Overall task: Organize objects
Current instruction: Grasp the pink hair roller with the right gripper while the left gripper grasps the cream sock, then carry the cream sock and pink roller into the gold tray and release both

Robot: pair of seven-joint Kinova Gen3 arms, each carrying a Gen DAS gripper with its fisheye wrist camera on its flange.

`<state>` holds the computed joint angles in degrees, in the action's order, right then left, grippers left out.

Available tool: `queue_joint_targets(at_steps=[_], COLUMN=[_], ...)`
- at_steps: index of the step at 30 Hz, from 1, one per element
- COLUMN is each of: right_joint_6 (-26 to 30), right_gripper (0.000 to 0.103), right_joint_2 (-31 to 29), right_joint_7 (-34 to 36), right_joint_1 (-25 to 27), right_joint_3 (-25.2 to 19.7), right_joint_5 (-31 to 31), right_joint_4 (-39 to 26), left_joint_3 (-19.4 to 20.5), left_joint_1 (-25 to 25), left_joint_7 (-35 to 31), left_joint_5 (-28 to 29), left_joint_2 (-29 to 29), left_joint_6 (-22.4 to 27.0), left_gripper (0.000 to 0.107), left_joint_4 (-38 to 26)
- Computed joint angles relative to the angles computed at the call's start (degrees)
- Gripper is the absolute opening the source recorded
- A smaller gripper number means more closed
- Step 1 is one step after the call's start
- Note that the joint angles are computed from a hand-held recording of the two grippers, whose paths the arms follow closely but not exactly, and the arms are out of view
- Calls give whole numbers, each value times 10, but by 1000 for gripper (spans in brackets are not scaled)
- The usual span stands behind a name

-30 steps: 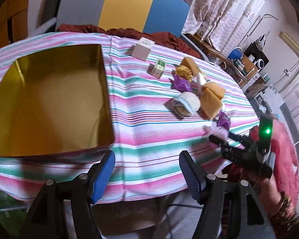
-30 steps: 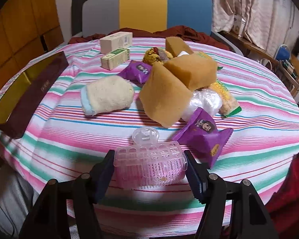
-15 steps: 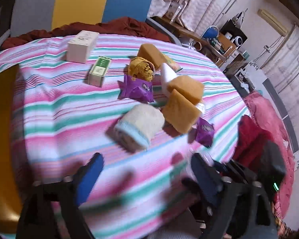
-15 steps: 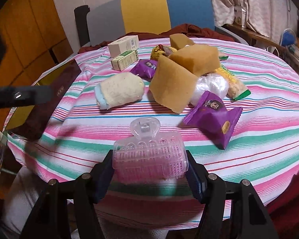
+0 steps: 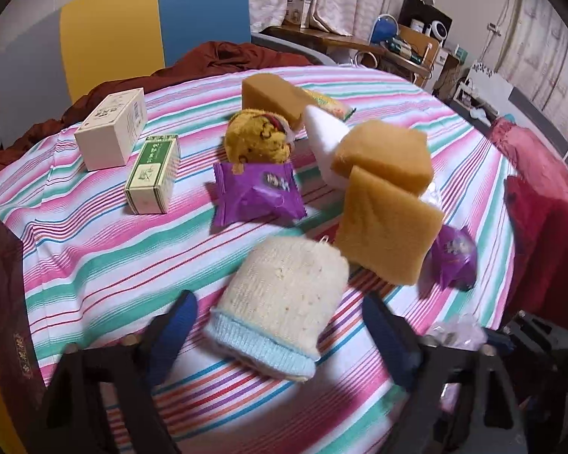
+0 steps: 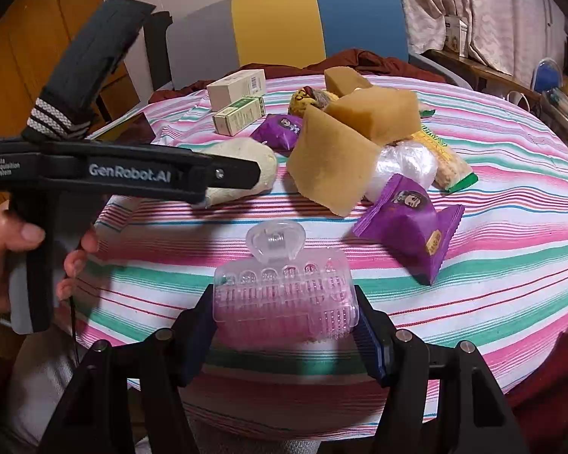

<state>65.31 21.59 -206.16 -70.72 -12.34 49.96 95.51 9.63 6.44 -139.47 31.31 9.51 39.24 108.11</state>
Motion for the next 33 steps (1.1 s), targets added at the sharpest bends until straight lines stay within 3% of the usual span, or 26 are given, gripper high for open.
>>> queue_joint_targets(at_steps=[1, 6, 12, 16, 25, 29, 33], right_joint_6=[0, 7, 7, 14, 32, 33, 37], right_gripper=[66, 66, 65, 65, 65, 65, 65], right_joint_2=[1, 4, 3, 7, 29, 37, 48], right_joint_7=[0, -13, -31, -28, 3, 5, 13], right_joint_1=[1, -6, -3, -3, -13, -21, -34], right_joint_3=[0, 3, 2, 3, 13, 22, 31], right_joint_5=[-2, 5, 6, -2, -1, 7, 23], right_joint_4=[-1, -2, -2, -14, -61, -83, -116], left_joint_3=[1, -4, -28, -63, -147, -176, -196], left_joint_1=[-2, -40, -80, -119, -210, -251, -285], left_joint_7=[-5, -63, -143, -194, -231, -233, -235], left_joint_5=[3, 75, 153, 222, 288, 286, 271], left_joint_2=[3, 2, -20, -42, -68, -77, -87], left_joint_6=[2, 28, 85, 155, 309, 317, 285], left_gripper=[66, 56, 55, 54, 54, 54, 54], left_joint_4=[1, 16, 39, 58, 58, 52, 48])
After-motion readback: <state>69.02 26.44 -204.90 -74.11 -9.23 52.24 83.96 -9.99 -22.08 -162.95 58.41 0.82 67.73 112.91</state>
